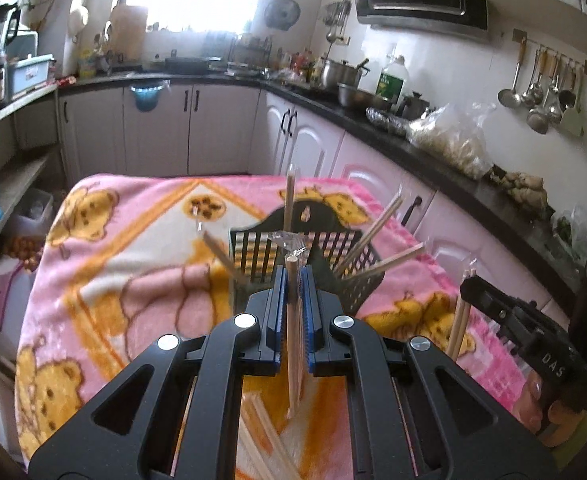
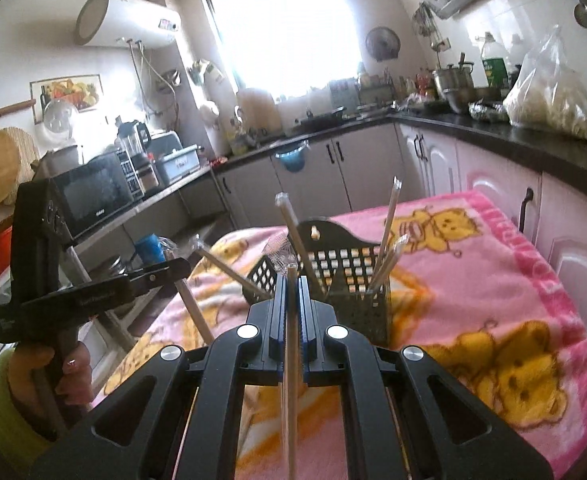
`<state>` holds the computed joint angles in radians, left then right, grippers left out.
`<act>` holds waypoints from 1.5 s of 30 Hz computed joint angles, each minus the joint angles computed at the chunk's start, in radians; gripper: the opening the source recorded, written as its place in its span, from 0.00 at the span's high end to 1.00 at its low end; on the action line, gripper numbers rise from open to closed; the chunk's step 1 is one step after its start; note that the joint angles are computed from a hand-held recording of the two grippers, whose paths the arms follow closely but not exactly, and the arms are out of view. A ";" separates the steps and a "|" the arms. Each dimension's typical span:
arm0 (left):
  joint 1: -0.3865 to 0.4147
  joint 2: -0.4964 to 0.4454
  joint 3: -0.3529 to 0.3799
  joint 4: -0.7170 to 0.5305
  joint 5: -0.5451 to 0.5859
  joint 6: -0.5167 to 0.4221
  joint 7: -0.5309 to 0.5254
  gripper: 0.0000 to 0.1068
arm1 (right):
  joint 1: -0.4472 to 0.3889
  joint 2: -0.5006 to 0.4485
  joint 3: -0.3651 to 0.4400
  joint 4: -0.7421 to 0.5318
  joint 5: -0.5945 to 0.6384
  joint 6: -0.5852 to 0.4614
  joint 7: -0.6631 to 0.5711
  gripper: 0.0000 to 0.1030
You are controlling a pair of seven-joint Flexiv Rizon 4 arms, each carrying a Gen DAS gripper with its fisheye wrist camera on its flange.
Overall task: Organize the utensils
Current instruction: 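Lift both held chopsticks and carry them above the green caddy, then lower the left tool's chopstick into the caddy and open it while the right tool releases its own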
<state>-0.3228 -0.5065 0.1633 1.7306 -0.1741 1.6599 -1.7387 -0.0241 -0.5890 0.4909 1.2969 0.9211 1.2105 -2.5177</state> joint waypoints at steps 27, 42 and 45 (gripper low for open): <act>-0.043 -0.103 0.120 -0.292 -0.022 -0.017 -0.028 0.98 | 0.062 -0.170 0.068 -0.341 -0.068 0.170 0.018 0.95; -0.029 -0.170 0.186 -0.352 0.019 -0.041 -0.132 0.98 | 0.173 -0.348 0.111 -0.582 -0.226 0.271 0.068 0.95; -0.010 -0.180 0.167 -0.359 0.019 -0.043 -0.133 0.98 | 0.200 -0.377 0.092 -0.607 -0.275 0.278 0.119 0.95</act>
